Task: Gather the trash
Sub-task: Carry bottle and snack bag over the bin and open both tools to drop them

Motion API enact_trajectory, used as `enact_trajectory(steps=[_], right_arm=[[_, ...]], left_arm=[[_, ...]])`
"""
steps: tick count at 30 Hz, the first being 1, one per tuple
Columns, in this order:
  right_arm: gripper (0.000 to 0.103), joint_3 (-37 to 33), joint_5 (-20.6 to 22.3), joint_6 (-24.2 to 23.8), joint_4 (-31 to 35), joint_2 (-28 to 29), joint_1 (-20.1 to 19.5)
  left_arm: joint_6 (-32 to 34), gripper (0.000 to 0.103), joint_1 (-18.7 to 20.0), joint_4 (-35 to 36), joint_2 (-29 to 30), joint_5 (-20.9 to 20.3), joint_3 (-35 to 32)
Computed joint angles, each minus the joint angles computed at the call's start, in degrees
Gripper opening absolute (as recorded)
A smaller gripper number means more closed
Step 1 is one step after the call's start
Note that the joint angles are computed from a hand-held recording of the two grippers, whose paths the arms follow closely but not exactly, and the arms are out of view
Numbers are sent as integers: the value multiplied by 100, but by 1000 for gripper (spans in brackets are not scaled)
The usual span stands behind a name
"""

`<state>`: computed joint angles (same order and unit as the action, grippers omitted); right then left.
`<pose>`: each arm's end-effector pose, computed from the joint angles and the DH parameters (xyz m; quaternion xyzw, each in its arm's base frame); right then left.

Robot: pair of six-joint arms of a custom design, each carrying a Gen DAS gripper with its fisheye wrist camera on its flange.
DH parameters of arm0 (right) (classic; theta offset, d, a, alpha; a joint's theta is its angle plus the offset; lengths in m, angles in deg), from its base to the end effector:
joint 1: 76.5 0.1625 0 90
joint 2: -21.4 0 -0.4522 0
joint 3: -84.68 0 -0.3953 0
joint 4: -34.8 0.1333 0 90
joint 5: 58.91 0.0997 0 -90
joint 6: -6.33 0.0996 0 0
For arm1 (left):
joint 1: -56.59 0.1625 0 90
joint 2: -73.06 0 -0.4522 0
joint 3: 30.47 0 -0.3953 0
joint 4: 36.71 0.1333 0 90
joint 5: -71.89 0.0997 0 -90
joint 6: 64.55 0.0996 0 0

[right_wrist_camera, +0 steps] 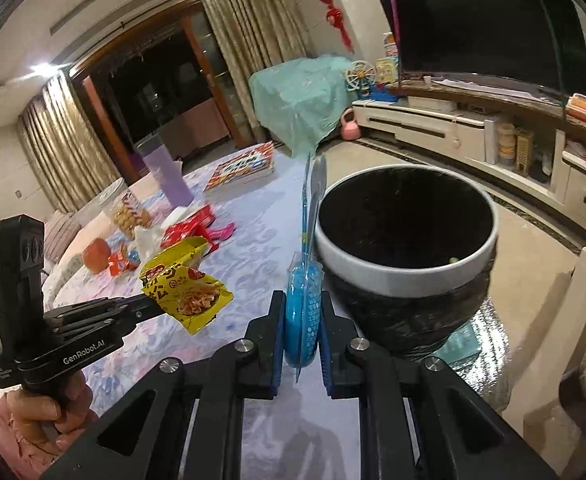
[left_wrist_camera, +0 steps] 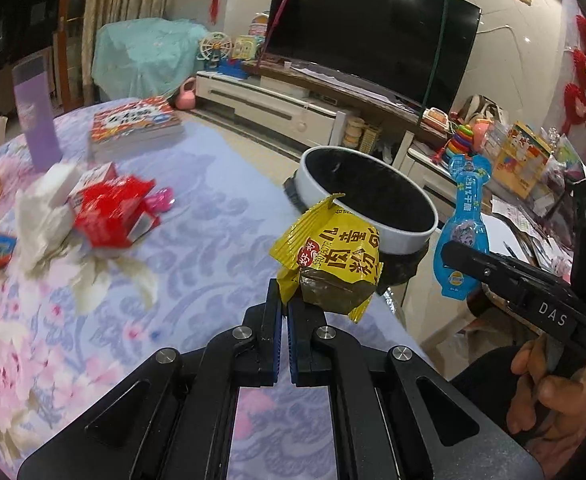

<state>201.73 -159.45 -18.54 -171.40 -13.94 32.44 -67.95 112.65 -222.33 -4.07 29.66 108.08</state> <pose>0.2917 -0.4956 0.0086 0.3295 -0.8925 0.2903 0.1029 -0.0571 -0.4557 0.2569 0.1153 0.8744 -0.3786 0.2806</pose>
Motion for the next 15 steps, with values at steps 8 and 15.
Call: enact_trajectory(steps=[8,15], right_arm=[[15,-43,23,-78,-50,-164,-119],[15,-224,61,-110,105,-220,-247]], left_arm=[[290,2,20,-120,407,-73,-392],[533,2,71,-173,715,-124,-754]])
